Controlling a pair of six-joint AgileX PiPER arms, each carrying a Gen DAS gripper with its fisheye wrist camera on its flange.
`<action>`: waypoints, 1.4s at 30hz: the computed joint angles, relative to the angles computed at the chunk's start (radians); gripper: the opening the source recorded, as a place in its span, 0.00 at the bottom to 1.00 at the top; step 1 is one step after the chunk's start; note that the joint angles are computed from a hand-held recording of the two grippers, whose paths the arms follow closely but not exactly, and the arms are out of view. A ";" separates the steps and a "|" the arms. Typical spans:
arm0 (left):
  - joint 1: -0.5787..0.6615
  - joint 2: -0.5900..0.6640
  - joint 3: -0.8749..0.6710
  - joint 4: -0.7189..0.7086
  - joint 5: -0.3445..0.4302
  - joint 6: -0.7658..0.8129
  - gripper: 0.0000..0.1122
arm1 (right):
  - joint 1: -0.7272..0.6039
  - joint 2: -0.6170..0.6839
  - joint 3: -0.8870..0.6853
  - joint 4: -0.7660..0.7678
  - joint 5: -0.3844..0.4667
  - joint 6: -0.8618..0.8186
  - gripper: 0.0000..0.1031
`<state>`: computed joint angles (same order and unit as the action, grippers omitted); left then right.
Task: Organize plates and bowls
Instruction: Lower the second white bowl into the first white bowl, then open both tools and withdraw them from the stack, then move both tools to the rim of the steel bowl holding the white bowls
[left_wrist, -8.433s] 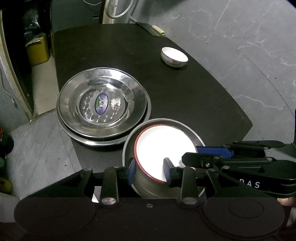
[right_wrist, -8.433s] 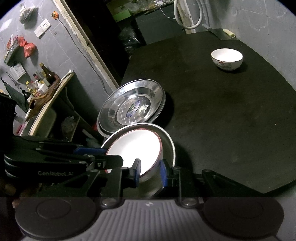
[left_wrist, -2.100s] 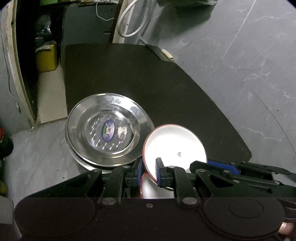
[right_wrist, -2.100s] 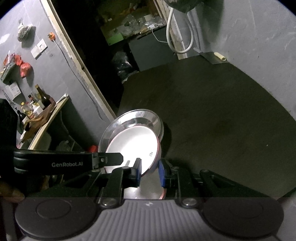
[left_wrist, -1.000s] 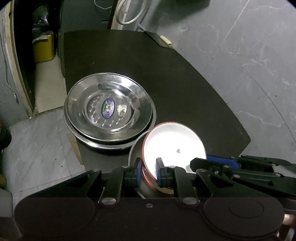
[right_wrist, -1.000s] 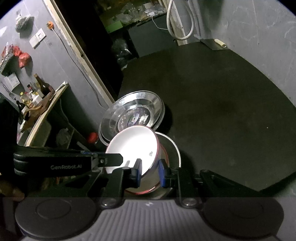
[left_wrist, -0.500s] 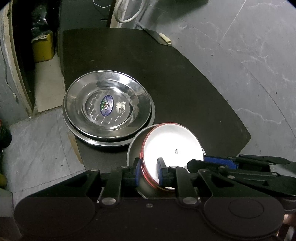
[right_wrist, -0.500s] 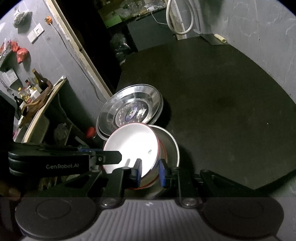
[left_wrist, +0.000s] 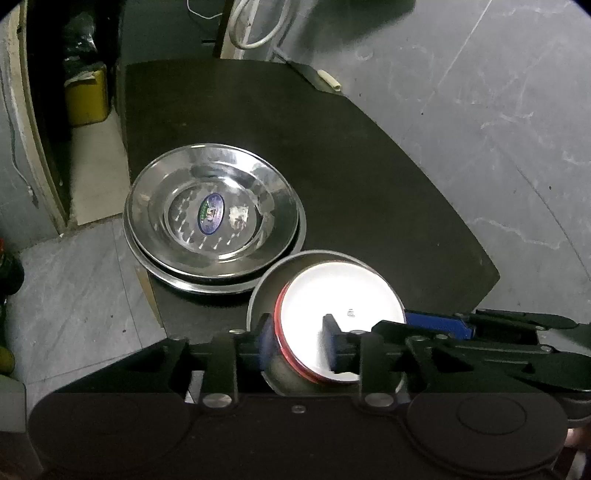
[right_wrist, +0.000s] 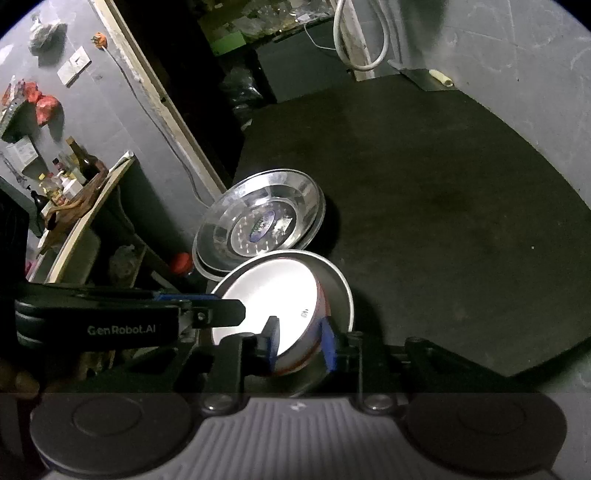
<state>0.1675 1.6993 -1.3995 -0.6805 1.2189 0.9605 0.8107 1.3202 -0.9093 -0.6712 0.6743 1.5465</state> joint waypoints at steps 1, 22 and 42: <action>0.003 -0.004 0.002 -0.007 -0.001 0.004 0.36 | 0.004 -0.002 -0.001 -0.007 0.006 0.002 0.29; 0.151 -0.076 0.031 -0.193 -0.211 0.000 0.91 | 0.136 -0.037 -0.044 -0.235 0.311 0.218 1.00; 0.235 0.117 0.046 0.090 -0.491 -0.091 0.91 | -0.131 -0.039 -0.092 0.069 0.254 -0.428 1.00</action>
